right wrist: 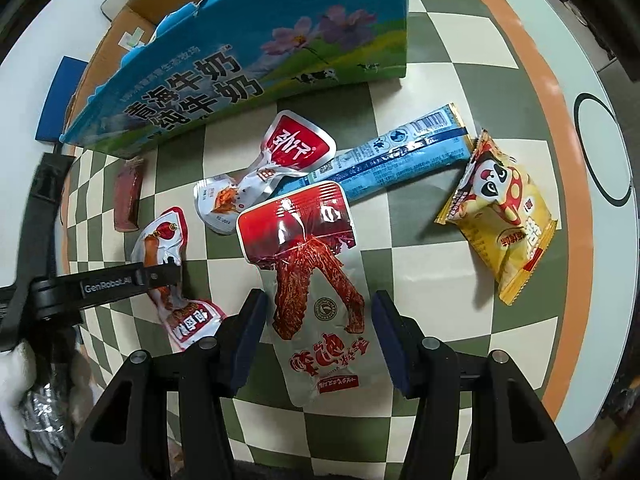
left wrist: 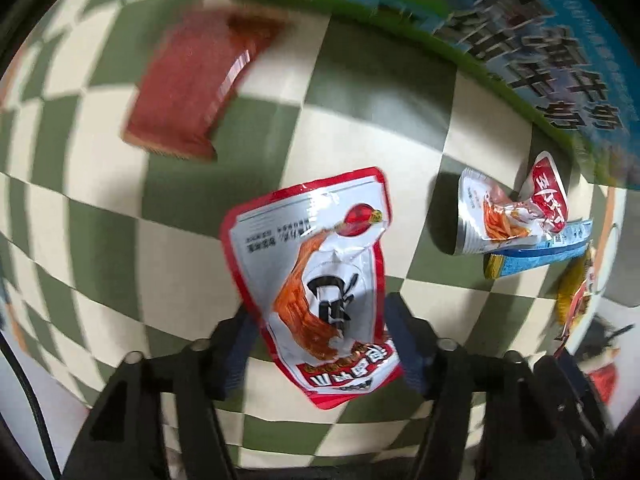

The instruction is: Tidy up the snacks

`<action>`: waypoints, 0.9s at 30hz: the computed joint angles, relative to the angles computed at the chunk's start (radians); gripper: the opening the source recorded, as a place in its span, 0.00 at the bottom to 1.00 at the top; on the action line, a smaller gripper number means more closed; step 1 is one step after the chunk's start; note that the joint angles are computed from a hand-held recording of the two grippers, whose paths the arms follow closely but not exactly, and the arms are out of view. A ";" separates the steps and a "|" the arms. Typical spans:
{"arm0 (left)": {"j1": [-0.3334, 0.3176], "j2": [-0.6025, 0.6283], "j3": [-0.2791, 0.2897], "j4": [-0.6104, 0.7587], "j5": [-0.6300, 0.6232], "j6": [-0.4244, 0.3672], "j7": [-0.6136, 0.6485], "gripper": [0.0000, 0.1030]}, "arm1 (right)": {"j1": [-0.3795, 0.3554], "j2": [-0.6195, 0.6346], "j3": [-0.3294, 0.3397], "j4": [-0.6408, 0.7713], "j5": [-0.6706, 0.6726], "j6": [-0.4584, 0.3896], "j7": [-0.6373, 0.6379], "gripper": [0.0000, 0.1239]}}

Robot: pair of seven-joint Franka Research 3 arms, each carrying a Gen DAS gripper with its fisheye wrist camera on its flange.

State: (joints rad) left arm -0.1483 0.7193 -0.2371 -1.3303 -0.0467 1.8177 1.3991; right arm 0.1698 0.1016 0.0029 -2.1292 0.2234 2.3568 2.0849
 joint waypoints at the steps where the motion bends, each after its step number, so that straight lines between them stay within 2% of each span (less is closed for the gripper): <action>1: 0.000 0.012 -0.002 0.012 -0.007 -0.018 -0.003 0.71 | 0.001 0.000 0.001 0.001 -0.001 0.000 0.000 0.46; 3: -0.025 -0.002 0.000 -0.008 0.023 0.000 -0.009 0.71 | 0.003 0.000 0.002 0.001 0.001 -0.002 -0.004 0.46; 5: -0.063 -0.013 0.007 -0.021 0.068 -0.001 -0.031 0.66 | 0.005 0.003 0.003 0.004 -0.001 -0.004 -0.005 0.46; 7: -0.089 -0.023 0.005 -0.037 0.087 0.013 -0.063 0.56 | 0.007 0.005 0.004 0.006 -0.002 -0.006 -0.004 0.46; 9: -0.113 -0.055 0.000 -0.068 0.111 0.036 -0.078 0.51 | 0.009 0.004 0.004 0.005 -0.006 -0.006 -0.002 0.46; 14: -0.119 -0.138 -0.017 -0.160 0.111 0.077 -0.082 0.44 | 0.006 -0.009 0.000 -0.012 -0.010 0.003 0.009 0.46; 15: -0.121 -0.152 -0.018 -0.171 0.111 0.084 -0.084 0.39 | 0.006 -0.011 0.000 -0.015 -0.009 0.005 0.011 0.46; 16: -0.108 -0.147 -0.016 -0.154 0.107 0.078 -0.063 0.38 | 0.005 -0.013 0.000 -0.018 -0.009 0.007 0.012 0.46; 17: -0.108 -0.155 -0.020 -0.155 0.099 0.072 -0.061 0.27 | 0.003 -0.014 -0.001 -0.020 -0.008 0.010 0.013 0.46; 18: -0.111 -0.153 -0.018 -0.143 0.104 0.060 -0.058 0.09 | 0.003 -0.015 0.000 -0.021 -0.005 0.012 0.013 0.46; 24: -0.092 -0.171 -0.029 -0.164 0.030 0.044 -0.067 0.09 | 0.002 -0.018 0.003 -0.022 0.005 0.016 0.001 0.46; 26: -0.090 -0.210 -0.033 -0.196 0.021 0.100 -0.068 0.10 | 0.002 -0.025 0.003 -0.027 0.005 0.017 -0.002 0.46; 27: -0.099 -0.226 -0.036 -0.199 0.035 0.134 -0.056 0.16 | 0.001 -0.030 0.002 -0.031 0.004 0.016 -0.004 0.46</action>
